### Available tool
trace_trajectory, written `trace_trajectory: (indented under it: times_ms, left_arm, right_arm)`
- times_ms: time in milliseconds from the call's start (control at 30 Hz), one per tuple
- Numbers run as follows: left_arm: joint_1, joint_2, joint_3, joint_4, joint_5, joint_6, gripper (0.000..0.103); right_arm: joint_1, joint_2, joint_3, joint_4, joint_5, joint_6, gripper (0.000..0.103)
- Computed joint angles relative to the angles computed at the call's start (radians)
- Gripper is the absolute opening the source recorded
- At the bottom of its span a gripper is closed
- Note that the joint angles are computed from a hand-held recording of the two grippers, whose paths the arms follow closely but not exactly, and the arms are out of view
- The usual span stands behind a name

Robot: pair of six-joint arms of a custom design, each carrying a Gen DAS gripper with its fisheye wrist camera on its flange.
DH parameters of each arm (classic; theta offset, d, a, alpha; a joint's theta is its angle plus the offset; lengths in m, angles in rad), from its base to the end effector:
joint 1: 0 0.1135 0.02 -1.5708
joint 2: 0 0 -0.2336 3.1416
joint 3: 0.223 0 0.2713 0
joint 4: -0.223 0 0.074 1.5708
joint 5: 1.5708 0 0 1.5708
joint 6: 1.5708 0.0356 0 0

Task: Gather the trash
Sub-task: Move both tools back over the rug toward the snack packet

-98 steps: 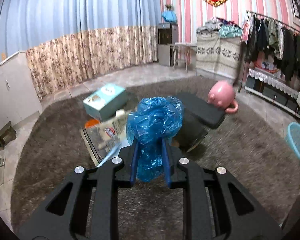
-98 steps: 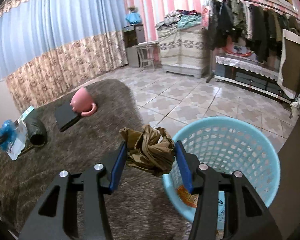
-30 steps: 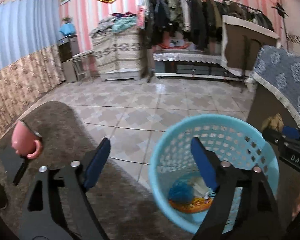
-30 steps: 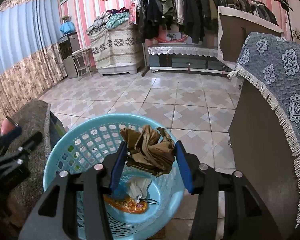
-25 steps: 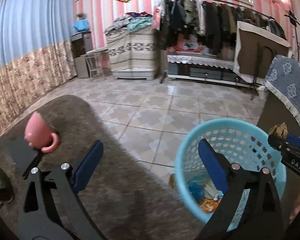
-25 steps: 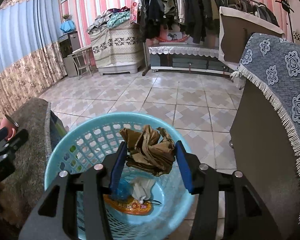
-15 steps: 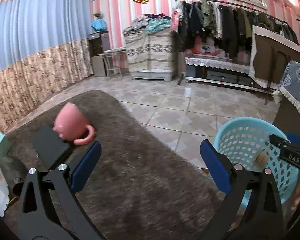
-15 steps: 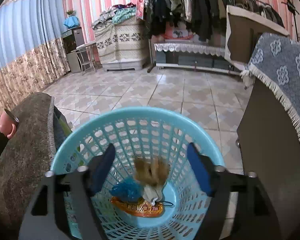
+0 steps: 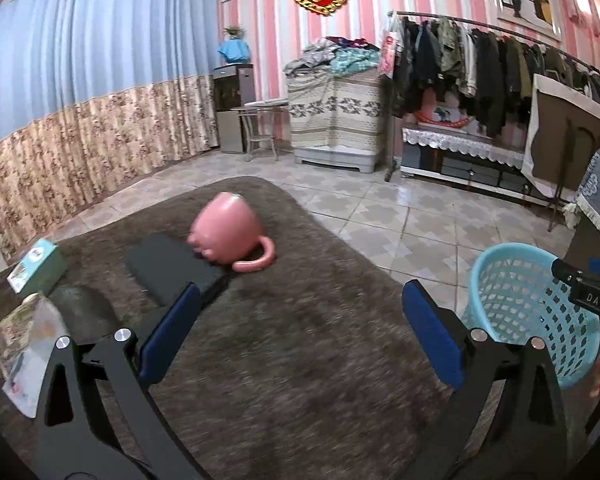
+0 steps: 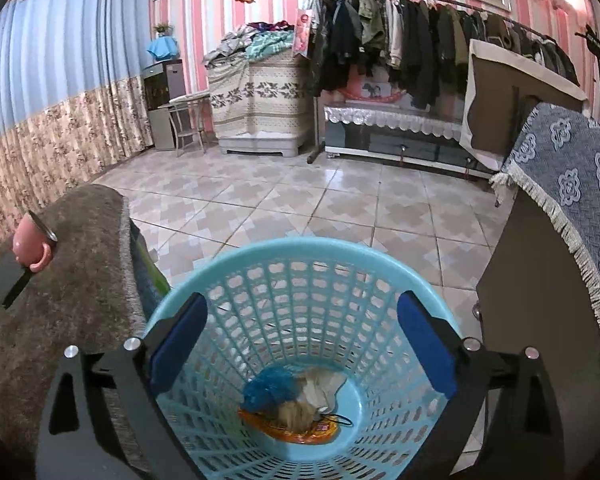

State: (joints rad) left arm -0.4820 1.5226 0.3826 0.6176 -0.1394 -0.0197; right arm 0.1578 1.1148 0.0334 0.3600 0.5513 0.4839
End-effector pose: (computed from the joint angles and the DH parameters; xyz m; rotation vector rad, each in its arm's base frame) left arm 0.2401 -0.1201 0.0770 0.3967 2.0536 -0.1586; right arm 0.1736 0.0087 0.0490 0.6243 2.0899 -0.2722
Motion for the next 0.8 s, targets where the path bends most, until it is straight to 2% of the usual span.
trace_trajectory:
  times_ms: [233, 467, 667, 800]
  left_arm:
    - [0.212, -0.196, -0.134, -0.055, 0.104, 0.048, 0.097]
    - [0.519, -0.333, -0.215, -0.105, 0.258, 0.14, 0.097]
    - [0.766, -0.362, -0.21, -0.157, 0.401, 0.215, 0.097]
    - [0.914, -0.303, -0.173, -0.166, 0.482, 0.262, 0.097]
  right_arm:
    - [0.182, -0.002, 0.067, -0.09, 0.108, 0.081, 0.094]
    - [0.375, 0.169, 0.208, -0.106, 0.199, 0.151, 0.094]
    - [0.503, 0.257, 0.298, -0.112, 0.233, 0.19, 0.094]
    - [0.586, 0.341, 0.389, -0.14, 0.27, 0.203, 0.094]
